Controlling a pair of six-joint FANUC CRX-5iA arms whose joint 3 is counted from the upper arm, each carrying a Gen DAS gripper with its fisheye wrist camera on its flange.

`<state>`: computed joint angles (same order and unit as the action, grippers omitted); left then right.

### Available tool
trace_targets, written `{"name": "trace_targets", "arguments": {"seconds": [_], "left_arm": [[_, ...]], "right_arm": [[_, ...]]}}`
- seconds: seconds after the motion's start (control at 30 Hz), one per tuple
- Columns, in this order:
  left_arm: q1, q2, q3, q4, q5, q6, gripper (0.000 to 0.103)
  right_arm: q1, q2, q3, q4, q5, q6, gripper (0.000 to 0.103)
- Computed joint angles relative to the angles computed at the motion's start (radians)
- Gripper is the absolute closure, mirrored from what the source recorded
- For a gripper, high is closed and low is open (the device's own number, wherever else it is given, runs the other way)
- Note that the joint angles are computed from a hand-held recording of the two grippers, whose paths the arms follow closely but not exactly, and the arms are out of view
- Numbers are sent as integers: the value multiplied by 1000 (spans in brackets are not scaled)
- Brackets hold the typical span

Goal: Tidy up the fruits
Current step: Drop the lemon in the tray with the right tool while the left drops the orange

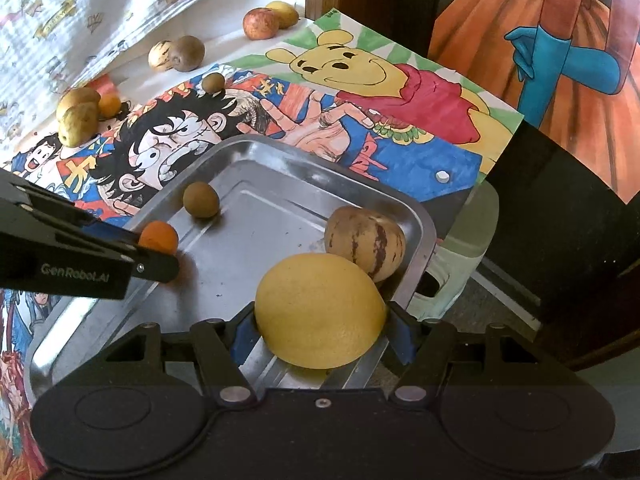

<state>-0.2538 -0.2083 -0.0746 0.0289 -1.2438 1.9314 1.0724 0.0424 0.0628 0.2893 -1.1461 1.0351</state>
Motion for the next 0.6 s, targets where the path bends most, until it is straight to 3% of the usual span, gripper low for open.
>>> {"name": "trace_targets", "arguments": {"seconds": [0.23, 0.6], "left_arm": [[-5, 19, 16, 4, -22, 27, 70], [15, -7, 15, 14, -40, 64, 55]], "right_arm": [[11, 1, -14, 31, 4, 33, 34], [37, -17, -19, 43, -17, 2, 29]]}}
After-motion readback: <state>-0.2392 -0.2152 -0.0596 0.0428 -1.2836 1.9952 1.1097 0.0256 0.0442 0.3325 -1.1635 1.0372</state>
